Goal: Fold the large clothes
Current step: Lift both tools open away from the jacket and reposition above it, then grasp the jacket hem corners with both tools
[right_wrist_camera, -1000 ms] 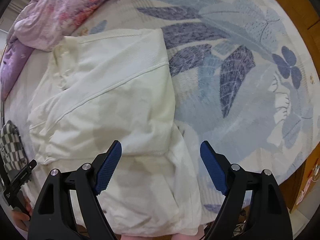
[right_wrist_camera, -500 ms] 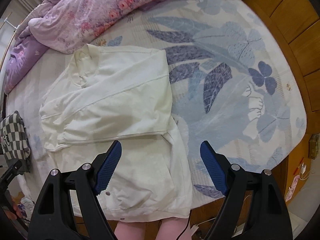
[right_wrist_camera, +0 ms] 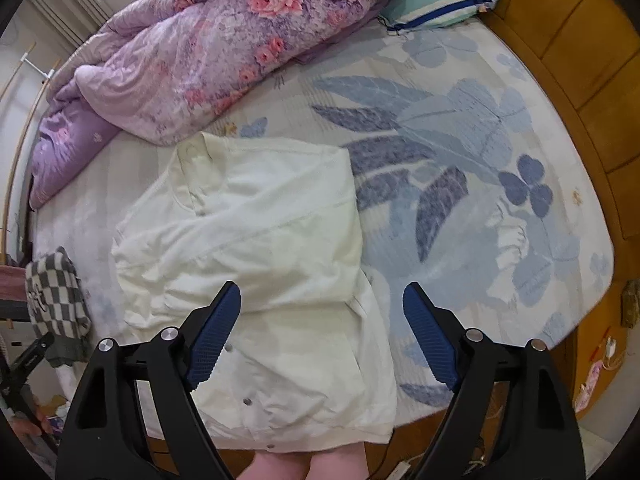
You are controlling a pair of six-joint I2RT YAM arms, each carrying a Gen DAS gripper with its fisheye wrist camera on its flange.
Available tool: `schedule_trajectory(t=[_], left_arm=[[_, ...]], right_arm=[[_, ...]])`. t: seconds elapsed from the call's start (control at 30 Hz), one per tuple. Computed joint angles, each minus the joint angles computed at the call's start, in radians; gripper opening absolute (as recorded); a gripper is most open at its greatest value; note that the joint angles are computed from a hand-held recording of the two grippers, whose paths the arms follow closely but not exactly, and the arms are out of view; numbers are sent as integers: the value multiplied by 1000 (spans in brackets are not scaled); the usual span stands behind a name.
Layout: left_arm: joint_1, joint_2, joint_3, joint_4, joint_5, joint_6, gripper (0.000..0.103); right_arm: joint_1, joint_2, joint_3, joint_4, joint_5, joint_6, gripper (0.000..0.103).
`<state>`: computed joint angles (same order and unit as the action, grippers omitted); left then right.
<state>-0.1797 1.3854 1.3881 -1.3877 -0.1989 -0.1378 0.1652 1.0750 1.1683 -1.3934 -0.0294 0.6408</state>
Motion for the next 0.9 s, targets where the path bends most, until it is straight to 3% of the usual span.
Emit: schedule_trajectory(t=[0.1,0.3,0.5,0.7,0.9], left_arm=[[-4,81,16,40,4,-11,68],[-14,262,57,121,30,-5,68],[8,465,128,204,65,11,74],[72,697,296,240,143,43,81],[142,991,547,238,222,58,82]], right_arm=[[-95,64,0,69,-58,-114,88],[-200,272,7,210,-128,-274,88],[-215,450,47,299,-125,-348,89],[-209,632,93,370,-124,-372,89],[-196,807,156,415,-121,-382,89]])
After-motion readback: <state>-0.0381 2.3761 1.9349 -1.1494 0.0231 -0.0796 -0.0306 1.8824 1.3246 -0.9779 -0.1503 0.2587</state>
